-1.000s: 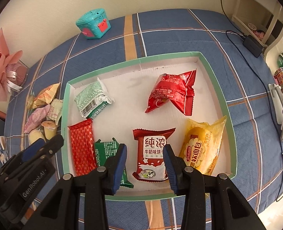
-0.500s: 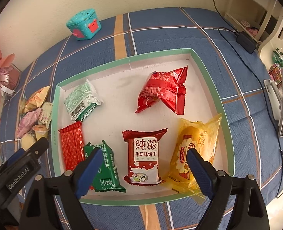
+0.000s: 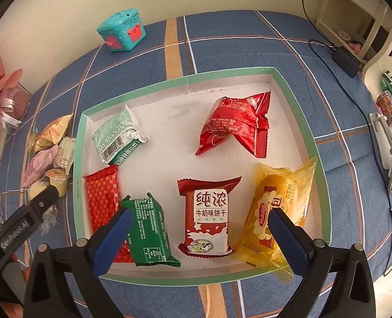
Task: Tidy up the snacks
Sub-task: 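Move both open grippers away from the tray toward the loose snacks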
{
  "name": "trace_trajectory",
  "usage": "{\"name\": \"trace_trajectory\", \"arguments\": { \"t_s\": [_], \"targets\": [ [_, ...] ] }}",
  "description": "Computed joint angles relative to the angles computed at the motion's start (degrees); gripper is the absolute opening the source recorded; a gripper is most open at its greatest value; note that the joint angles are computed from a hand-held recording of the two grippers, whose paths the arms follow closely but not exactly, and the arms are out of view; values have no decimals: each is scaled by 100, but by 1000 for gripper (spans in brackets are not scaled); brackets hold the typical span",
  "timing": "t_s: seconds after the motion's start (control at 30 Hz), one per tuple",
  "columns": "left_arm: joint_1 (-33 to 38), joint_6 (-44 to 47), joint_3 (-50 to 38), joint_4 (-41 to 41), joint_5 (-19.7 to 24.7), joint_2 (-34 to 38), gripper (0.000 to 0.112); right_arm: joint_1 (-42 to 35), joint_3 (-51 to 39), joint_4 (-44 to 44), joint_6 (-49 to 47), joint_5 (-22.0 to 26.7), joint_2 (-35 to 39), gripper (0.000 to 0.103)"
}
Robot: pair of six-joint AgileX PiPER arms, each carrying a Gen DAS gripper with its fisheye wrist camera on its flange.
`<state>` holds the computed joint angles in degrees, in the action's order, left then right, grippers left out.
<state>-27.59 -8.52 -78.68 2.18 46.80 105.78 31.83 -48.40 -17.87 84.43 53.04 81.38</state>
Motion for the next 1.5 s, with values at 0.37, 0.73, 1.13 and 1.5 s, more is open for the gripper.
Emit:
{"name": "trace_trajectory", "arguments": {
  "t_s": [0.37,0.73,1.13,1.5],
  "targets": [
    [1138,266,-201,-344,-35,193,95,247,-697,-52,-99,-130,657,103],
    [2087,634,-581,-710,149,461,95,650,-2250,48,-673,-380,1895,103],
    [2275,1085,-1066,-1409,609,913,95,675,-3108,-50,-700,-382,2726,103],
    [1817,1495,-1103,-1960,761,1095,94,479,-2859,-11,-656,-353,2661,102]
  ]
}}
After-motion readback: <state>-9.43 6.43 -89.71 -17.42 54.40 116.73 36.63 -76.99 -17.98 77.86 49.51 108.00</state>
